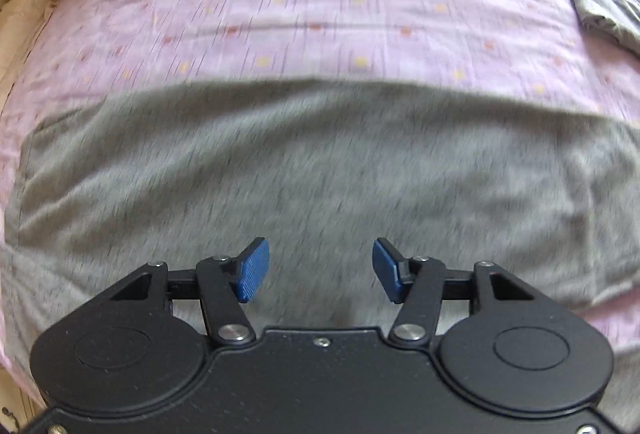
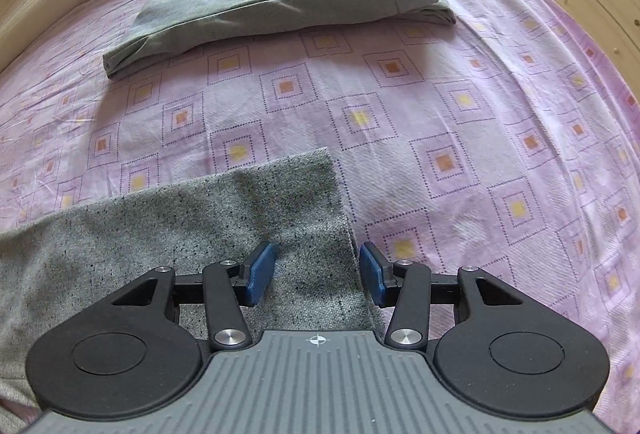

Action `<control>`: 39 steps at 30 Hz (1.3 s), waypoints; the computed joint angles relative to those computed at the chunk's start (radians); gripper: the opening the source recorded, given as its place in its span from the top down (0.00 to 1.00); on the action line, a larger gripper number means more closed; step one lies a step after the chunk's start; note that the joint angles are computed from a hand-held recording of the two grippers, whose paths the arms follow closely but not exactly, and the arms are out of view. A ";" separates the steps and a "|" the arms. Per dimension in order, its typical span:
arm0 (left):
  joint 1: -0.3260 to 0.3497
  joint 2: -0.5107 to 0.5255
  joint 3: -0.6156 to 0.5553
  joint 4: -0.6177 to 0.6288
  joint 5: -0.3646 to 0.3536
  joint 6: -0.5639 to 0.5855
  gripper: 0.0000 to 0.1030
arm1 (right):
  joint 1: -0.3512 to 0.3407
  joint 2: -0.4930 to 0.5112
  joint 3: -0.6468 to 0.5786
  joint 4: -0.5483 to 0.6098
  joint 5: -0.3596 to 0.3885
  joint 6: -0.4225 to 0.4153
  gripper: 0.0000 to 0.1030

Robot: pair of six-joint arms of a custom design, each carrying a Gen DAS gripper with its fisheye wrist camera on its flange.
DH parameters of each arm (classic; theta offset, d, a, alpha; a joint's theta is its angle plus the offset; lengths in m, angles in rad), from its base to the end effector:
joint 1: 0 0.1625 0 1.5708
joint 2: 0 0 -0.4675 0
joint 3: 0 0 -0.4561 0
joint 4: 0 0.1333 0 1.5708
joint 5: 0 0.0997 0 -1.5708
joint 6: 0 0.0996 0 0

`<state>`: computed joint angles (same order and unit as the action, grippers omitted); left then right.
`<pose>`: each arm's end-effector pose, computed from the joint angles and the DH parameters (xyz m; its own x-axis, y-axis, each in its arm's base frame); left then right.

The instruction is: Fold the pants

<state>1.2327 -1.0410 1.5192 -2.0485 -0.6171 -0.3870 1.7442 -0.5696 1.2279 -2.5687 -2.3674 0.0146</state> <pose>-0.0434 -0.7701 0.2983 -0.6306 -0.1779 -0.7554 0.1012 0.9462 -0.3073 0.2116 -0.8479 0.1031 -0.7320 0.1275 0.6692 -0.1520 0.9270 -0.3429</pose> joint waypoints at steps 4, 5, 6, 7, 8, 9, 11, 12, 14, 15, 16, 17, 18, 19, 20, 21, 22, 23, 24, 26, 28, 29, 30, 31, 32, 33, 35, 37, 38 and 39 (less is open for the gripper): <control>0.012 0.077 -0.084 -0.041 0.015 0.068 0.40 | -0.010 -0.015 0.012 -0.010 0.088 -0.026 0.84; 0.018 0.093 -0.098 -0.037 0.020 0.074 0.40 | -0.011 -0.017 0.008 0.000 0.113 -0.037 0.92; 0.024 0.115 -0.126 -0.011 0.027 0.068 0.40 | -0.007 -0.015 0.004 0.005 0.110 -0.050 0.93; 0.028 0.132 -0.145 0.012 0.038 0.056 0.40 | 0.002 -0.005 -0.006 0.003 0.084 -0.082 0.93; 0.031 0.146 -0.160 0.022 0.045 0.051 0.40 | 0.014 0.007 -0.014 -0.012 0.045 -0.133 0.93; 0.032 0.156 -0.171 0.019 0.053 0.054 0.40 | 0.026 0.016 -0.017 -0.048 0.019 -0.198 0.94; 0.029 0.167 -0.177 -0.045 0.063 0.106 0.41 | 0.040 0.022 -0.015 -0.162 0.003 -0.303 0.94; 0.025 0.175 -0.177 -0.088 0.069 0.145 0.41 | 0.038 0.024 -0.029 -0.177 0.011 -0.299 0.94; 0.023 0.204 -0.204 -0.071 0.101 0.181 0.40 | 0.025 0.026 -0.067 -0.083 0.020 -0.195 0.94; 0.022 0.213 -0.214 -0.045 0.113 0.187 0.40 | 0.013 0.033 -0.094 0.007 0.024 -0.132 0.93; 0.014 0.213 -0.208 -0.034 0.128 0.181 0.41 | 0.007 0.043 -0.112 0.055 0.011 -0.094 0.91; 0.007 0.205 -0.193 -0.053 0.129 0.183 0.43 | 0.006 0.054 -0.117 0.061 -0.026 -0.065 0.87; -0.005 0.186 -0.166 -0.081 0.114 0.175 0.43 | 0.017 0.065 -0.119 0.025 -0.066 -0.059 0.83; -0.014 0.164 -0.137 -0.115 0.088 0.174 0.42 | 0.035 0.072 -0.110 -0.052 -0.100 -0.086 0.82; -0.025 0.143 -0.107 -0.133 0.062 0.164 0.41 | 0.054 0.079 -0.095 -0.157 -0.113 -0.145 0.82; -0.034 0.124 -0.081 -0.129 0.042 0.146 0.41 | 0.076 0.081 -0.076 -0.250 -0.091 -0.211 0.82; -0.042 0.110 -0.059 -0.120 0.027 0.127 0.41 | 0.086 0.076 -0.053 -0.302 -0.041 -0.251 0.82; -0.048 0.097 -0.038 -0.110 0.006 0.108 0.41 | 0.093 0.062 -0.024 -0.311 0.052 -0.260 0.82; -0.054 0.085 -0.021 -0.085 -0.021 0.085 0.41 | 0.093 0.050 -0.003 -0.279 0.154 -0.241 0.82; -0.063 0.069 0.008 -0.033 -0.050 0.047 0.41 | 0.097 0.055 -0.016 -0.146 0.288 -0.196 0.82; -0.068 0.058 0.037 0.026 -0.043 0.007 0.41 | 0.100 0.089 -0.058 -0.028 0.341 -0.208 0.82; -0.068 0.052 0.048 0.050 -0.028 -0.008 0.39 | 0.101 0.109 -0.083 0.027 0.343 -0.222 0.82; -0.067 0.044 0.063 0.054 -0.008 -0.012 0.36 | 0.102 0.134 -0.114 0.076 0.319 -0.233 0.82; -0.066 0.028 0.084 0.045 0.005 -0.011 0.33 | 0.101 0.146 -0.127 0.101 0.291 -0.234 0.82; -0.062 0.017 0.091 0.056 0.023 -0.024 0.32 | 0.098 0.155 -0.139 0.126 0.249 -0.219 0.82; -0.057 0.008 0.093 0.082 0.044 -0.053 0.32 | 0.093 0.154 -0.138 0.132 0.208 -0.197 0.86; -0.044 -0.010 0.090 0.149 0.086 -0.122 0.32 | 0.077 0.118 -0.091 0.076 0.187 -0.155 0.88; -0.032 -0.020 0.077 0.245 0.136 -0.219 0.32 | 0.074 0.101 -0.066 0.033 0.074 -0.141 0.87; -0.027 -0.029 0.072 0.281 0.148 -0.258 0.34 | 0.074 0.086 -0.038 0.003 0.013 -0.133 0.87; -0.025 -0.043 0.077 0.290 0.150 -0.279 0.35 | 0.072 0.073 -0.024 0.001 -0.017 -0.110 0.87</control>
<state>1.2072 -1.0841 1.5962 -1.7582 -0.4675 -0.6657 1.8163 -0.4967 1.2044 -2.5677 -2.3844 -0.0955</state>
